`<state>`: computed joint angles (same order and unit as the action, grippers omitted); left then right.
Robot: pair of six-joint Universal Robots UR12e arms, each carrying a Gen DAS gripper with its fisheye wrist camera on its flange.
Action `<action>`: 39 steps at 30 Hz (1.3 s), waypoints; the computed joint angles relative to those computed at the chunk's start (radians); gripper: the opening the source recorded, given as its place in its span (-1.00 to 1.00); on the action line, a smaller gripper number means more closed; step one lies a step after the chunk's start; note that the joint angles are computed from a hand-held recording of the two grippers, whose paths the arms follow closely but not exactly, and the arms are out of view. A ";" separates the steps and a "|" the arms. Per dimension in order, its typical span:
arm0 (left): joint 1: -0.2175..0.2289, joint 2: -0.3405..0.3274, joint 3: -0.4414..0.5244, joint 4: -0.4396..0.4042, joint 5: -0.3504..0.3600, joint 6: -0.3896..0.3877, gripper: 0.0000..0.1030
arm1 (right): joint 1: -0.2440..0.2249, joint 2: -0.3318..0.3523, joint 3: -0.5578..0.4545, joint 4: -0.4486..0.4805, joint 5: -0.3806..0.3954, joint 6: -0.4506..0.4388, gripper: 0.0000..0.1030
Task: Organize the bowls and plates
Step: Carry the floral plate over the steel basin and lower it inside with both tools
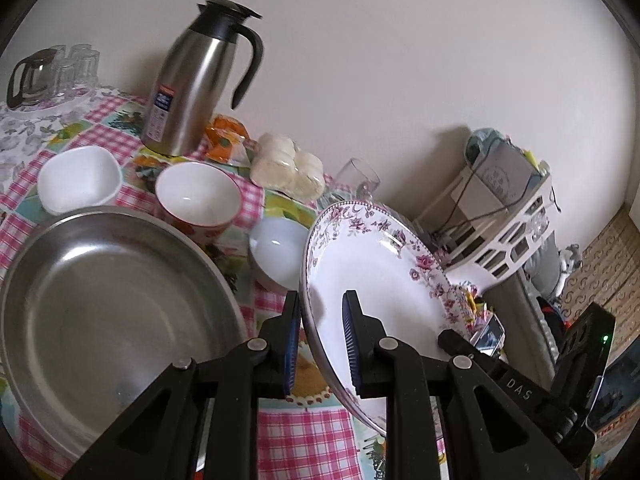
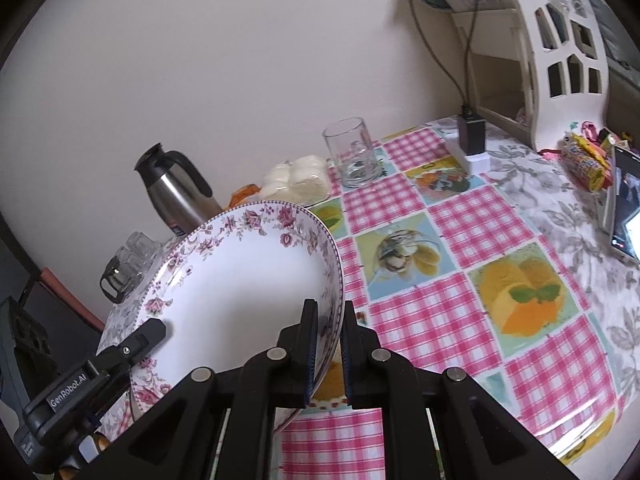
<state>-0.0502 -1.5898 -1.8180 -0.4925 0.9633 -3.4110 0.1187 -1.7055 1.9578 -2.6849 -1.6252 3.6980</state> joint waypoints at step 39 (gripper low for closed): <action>0.180 0.027 -0.014 -0.120 0.079 0.003 -0.58 | 0.159 0.219 -0.196 0.040 0.057 -0.039 -0.78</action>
